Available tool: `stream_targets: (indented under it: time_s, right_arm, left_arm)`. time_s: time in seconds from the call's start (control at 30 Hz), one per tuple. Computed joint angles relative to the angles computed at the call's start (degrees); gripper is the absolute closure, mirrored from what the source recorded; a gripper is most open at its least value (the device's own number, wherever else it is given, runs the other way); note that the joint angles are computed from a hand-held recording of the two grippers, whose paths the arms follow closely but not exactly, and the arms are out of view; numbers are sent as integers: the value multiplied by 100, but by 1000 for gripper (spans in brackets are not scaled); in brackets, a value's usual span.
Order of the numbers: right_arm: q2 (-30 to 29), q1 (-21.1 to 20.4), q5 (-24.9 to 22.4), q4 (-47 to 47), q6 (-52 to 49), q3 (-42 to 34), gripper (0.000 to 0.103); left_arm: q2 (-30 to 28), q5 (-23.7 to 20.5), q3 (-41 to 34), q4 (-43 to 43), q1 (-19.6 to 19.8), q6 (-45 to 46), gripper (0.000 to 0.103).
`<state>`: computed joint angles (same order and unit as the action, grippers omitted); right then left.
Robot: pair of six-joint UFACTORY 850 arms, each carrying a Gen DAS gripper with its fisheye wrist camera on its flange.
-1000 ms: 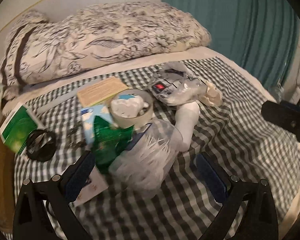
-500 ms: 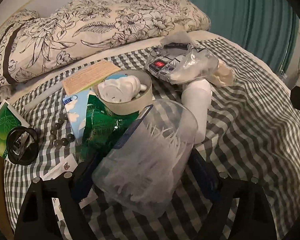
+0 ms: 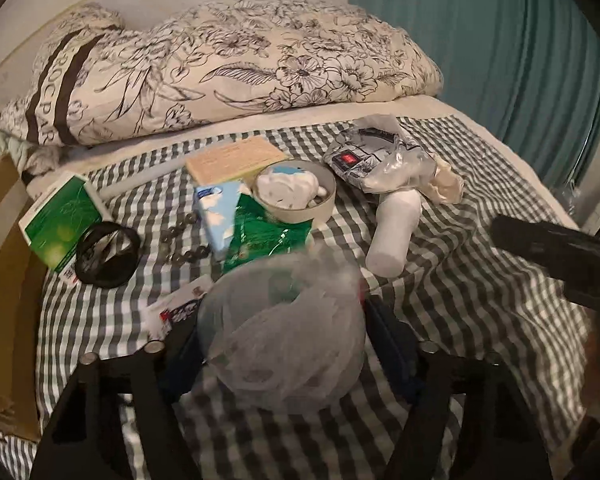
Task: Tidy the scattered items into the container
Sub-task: 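Grasp the clear swab cup with left tool while right tool grasps white roll-on bottle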
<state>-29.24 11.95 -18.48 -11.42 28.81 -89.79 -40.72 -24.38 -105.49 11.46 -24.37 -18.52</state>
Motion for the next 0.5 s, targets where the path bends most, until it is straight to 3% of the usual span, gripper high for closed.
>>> stream_targets:
  time_s: [0.1, 0.23, 0.37, 0.43, 0.5]
  right_arm:
    - [-406, 55, -199, 410, -191, -471, 2]
    - [-1041, 135, -621, 55, 523, -1208, 3]
    - [-1481, 125, -957, -14, 739, -1713, 14]
    - [-1554, 118, -904, -99, 819, -1757, 15]
    - [-1516, 123, -710, -280, 849, -1656, 26]
  left_arm:
    - [-34, -38, 16, -237, 71, 154, 33]
    - [-107, 0, 11, -784, 120, 658, 34]
    - [-388, -110, -212, -1039, 123, 776, 34]
    - [-450, -98, -237, -1278, 157, 909, 34]
    - [-443, 3, -186, -1360, 172, 899, 34]
